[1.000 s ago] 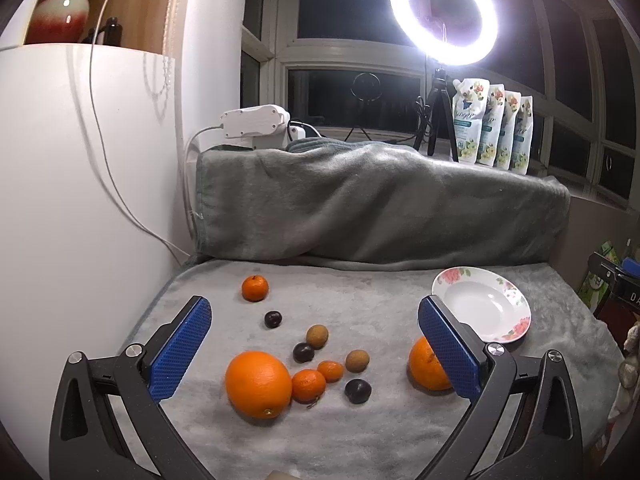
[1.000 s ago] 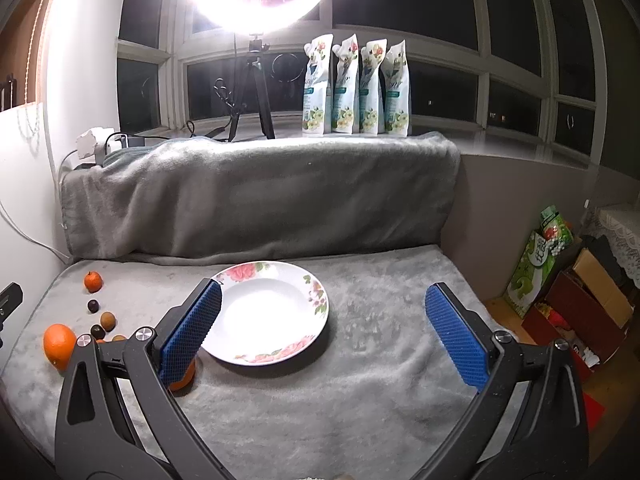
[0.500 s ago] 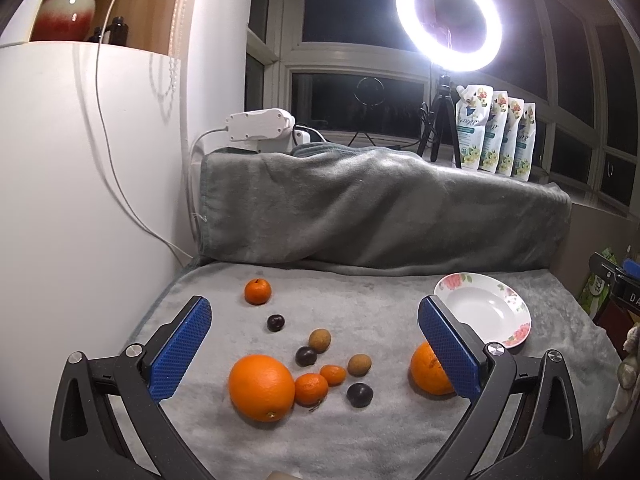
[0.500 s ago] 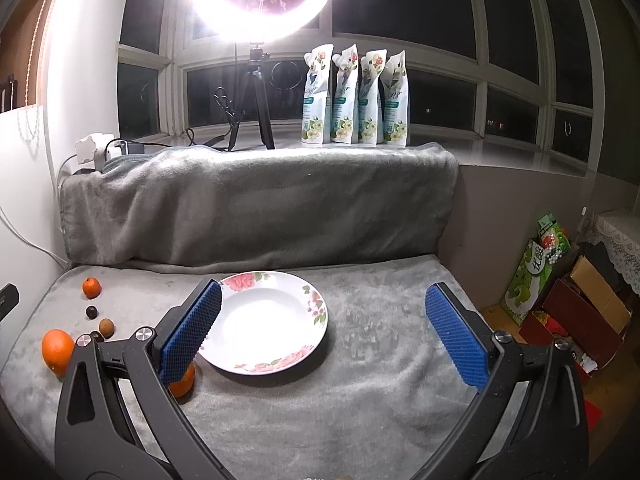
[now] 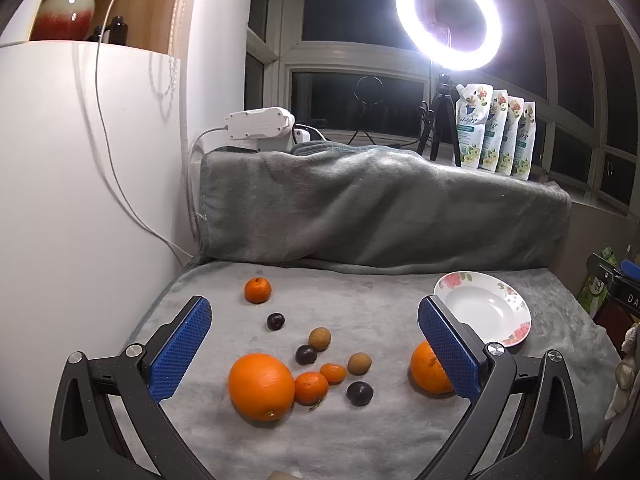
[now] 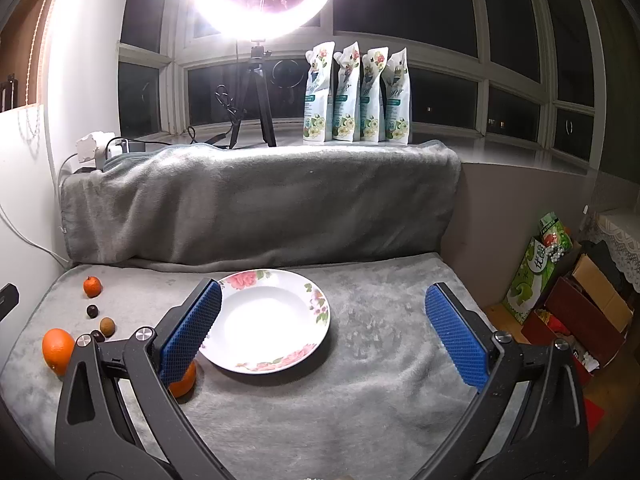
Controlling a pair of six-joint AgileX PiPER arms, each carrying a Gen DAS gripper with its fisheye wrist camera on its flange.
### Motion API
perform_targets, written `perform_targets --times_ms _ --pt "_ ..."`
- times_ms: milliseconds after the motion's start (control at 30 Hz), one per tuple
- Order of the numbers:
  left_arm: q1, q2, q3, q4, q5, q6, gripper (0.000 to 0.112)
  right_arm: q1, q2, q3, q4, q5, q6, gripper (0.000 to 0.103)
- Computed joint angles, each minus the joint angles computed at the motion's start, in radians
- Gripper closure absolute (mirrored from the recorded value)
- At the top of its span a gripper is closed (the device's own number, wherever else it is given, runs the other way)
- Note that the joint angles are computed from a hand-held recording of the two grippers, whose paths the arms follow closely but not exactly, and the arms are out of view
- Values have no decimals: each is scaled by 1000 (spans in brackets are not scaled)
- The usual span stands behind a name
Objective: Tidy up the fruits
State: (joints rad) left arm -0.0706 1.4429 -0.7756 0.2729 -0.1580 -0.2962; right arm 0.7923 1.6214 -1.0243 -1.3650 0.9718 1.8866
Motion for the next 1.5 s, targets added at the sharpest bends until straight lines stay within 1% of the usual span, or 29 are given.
perform_targets --times_ms 300,400,533,733,867,1000,1167,1333,1400,1500 --pt "13 6 3 92 -10 -91 10 2 2 0 -1 2 0 0" --pt "12 7 4 72 -11 -67 10 2 2 -3 2 2 -2 0" --pt "13 6 8 97 -17 -90 10 2 3 -5 3 3 -3 0" --pt "10 4 11 89 -16 -84 10 1 4 -6 5 2 -5 0" --pt "6 4 13 124 -15 -118 10 1 3 -6 5 -1 -5 0" --pt "4 13 9 198 -15 -188 10 -4 20 -7 7 -20 0 0" --pt "16 33 -9 382 -18 -369 11 -14 29 -6 5 -54 -2 0" --pt "37 60 -27 633 -40 -619 12 -38 27 -2 7 -116 -9 0" --pt "45 75 -36 757 -56 -742 15 -57 25 4 9 -169 -7 0" --pt "70 104 -54 965 -109 -957 17 -95 24 17 17 -274 -8 0"
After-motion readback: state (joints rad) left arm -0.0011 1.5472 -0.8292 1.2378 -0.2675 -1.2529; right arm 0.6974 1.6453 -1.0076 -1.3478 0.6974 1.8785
